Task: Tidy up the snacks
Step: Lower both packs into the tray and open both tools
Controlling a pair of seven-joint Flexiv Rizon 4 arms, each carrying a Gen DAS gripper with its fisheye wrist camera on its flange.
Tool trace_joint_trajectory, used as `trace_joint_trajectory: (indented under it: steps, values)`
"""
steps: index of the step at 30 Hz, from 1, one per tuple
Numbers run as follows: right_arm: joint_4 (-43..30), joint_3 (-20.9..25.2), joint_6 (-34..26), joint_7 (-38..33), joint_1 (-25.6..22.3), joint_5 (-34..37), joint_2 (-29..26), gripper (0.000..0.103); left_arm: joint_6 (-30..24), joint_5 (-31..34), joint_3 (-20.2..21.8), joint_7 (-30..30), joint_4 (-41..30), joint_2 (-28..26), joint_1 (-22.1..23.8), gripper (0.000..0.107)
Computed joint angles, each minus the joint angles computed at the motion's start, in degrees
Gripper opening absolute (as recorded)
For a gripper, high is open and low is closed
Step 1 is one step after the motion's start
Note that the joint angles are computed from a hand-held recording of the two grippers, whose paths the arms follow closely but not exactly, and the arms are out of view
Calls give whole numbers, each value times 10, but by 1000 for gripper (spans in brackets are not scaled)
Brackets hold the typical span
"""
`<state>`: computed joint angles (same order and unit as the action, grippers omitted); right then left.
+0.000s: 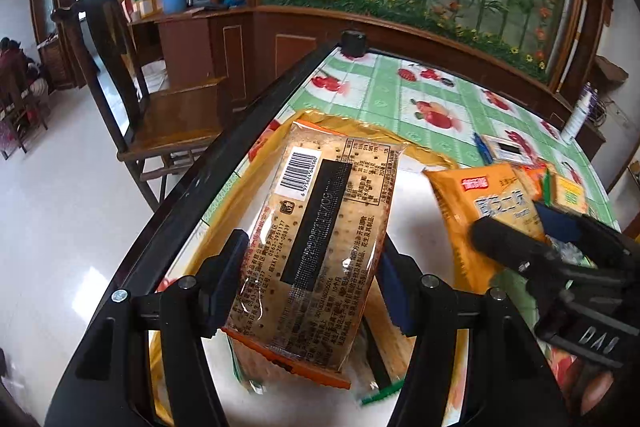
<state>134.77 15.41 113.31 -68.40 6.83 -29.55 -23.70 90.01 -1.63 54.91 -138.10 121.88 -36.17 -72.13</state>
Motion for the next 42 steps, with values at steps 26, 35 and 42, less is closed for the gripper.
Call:
trace_joint_trajectory:
  steps: [26, 35, 42]
  values:
    - [-113, 119, -80, -32, -96, -12, -115, 76, -108, 69, -276, -18, -27, 87, 302, 82]
    - [-45, 87, -17, 12, -131, -21, -66, 88, -160, 194, -220, -159, -62, 107, 238, 83]
    - [6, 57, 37, 75, -190, -71, -40, 88, -138, 276, -233, -248, -87, 126, 224, 83]
